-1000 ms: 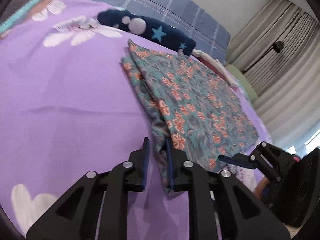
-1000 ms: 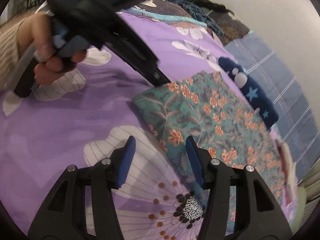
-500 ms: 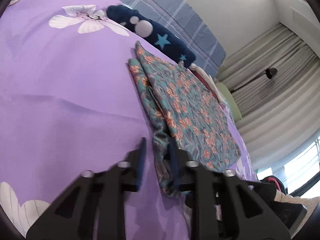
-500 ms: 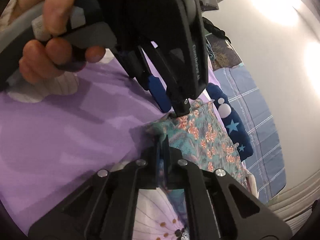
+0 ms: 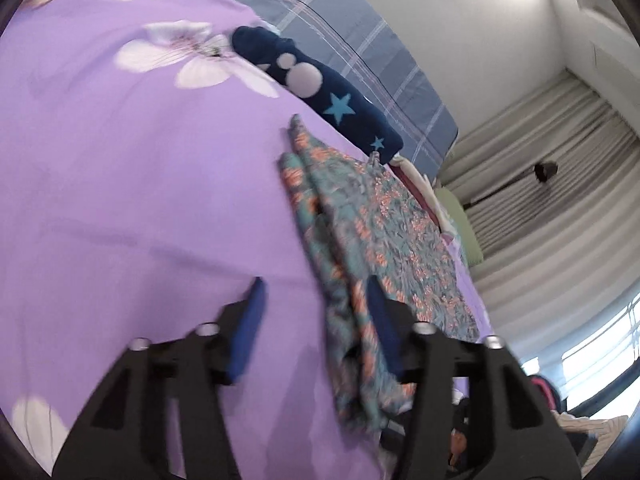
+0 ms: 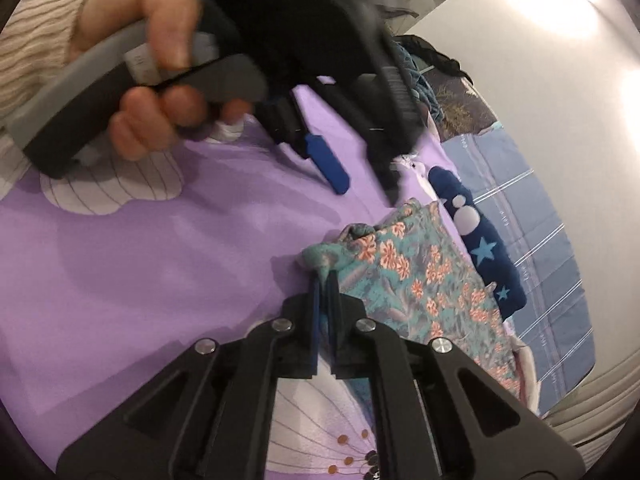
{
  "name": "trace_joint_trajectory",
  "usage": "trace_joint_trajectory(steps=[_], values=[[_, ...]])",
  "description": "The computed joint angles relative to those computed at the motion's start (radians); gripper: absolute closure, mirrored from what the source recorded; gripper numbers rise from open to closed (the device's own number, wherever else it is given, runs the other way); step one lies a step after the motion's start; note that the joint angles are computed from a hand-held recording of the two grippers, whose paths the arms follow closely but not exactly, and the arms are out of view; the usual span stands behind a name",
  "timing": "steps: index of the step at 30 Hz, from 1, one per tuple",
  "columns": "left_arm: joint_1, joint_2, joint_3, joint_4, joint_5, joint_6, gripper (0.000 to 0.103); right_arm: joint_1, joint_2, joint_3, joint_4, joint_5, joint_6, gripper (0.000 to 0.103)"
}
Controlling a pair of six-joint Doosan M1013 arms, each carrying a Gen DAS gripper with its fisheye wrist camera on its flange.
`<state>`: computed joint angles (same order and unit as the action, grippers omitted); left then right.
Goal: Fold small clothes
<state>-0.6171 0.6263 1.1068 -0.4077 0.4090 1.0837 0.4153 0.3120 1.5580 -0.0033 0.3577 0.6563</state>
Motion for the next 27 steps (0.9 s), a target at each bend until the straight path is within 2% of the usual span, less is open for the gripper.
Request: trace_joint_trajectory(steps=[3,6,7,8,9,10,11,13,15,17,18,20,21,23,24,25,26,27], values=[[0.019,0.066,-0.124,0.025,0.103,-0.021,0.042,0.005,0.001,0.005,-0.038,-0.011,0.034,0.1],[0.035,0.13,-0.233,0.046,0.145,-0.042,0.042,0.004,0.003,0.006,-0.043,-0.016,0.038,0.1],[0.038,0.148,-0.265,0.062,0.155,-0.063,0.06,0.004,0.002,0.007,-0.04,-0.013,0.039,0.099],[0.04,0.168,-0.303,0.087,0.176,-0.087,0.085,0.003,0.003,0.003,-0.029,-0.003,0.035,0.1],[0.042,0.189,-0.345,0.089,0.218,-0.097,0.099,0.003,0.004,-0.001,-0.017,0.006,0.03,0.1],[0.042,0.197,-0.365,0.108,0.224,-0.123,0.099,0.0,0.004,-0.007,0.012,0.013,0.016,0.1],[0.037,0.186,-0.355,0.131,0.184,-0.118,0.099,-0.004,0.002,-0.009,0.046,0.011,-0.005,0.1],[0.027,0.167,-0.337,0.202,0.13,-0.119,0.099,-0.02,-0.009,-0.016,0.238,0.019,-0.138,0.1],[0.023,0.172,-0.351,0.266,0.159,-0.141,0.099,-0.031,-0.003,-0.043,0.336,0.08,-0.17,0.1],[0.022,0.204,-0.398,0.313,0.266,-0.186,0.099,-0.025,0.024,-0.074,0.25,0.144,-0.084,0.1],[0.021,0.209,-0.392,0.315,0.276,-0.185,0.098,-0.021,0.037,-0.085,0.209,0.169,-0.049,0.1],[0.028,0.184,-0.328,0.263,0.185,-0.179,0.098,-0.019,0.033,-0.076,0.206,0.152,-0.048,0.1],[0.028,0.169,-0.299,0.286,0.144,-0.223,0.098,-0.021,0.029,-0.073,0.228,0.149,-0.066,0.098],[0.024,0.151,-0.279,0.425,0.146,-0.359,0.098,-0.034,0.02,-0.079,0.295,0.192,-0.102,0.091],[0.025,0.143,-0.269,0.436,0.146,-0.372,0.098,-0.04,0.008,-0.072,0.335,0.219,-0.12,0.086],[0.028,0.132,-0.253,0.411,0.136,-0.36,0.097,-0.055,-0.001,-0.067,0.392,0.234,-0.159,0.071],[0.03,0.12,-0.235,0.357,0.123,-0.314,0.095,-0.07,-0.007,-0.061,0.435,0.228,-0.191,0.066],[0.029,0.108,-0.219,0.304,0.114,-0.25,0.087,-0.084,-0.013,-0.055,0.454,0.219,-0.195,0.066]])
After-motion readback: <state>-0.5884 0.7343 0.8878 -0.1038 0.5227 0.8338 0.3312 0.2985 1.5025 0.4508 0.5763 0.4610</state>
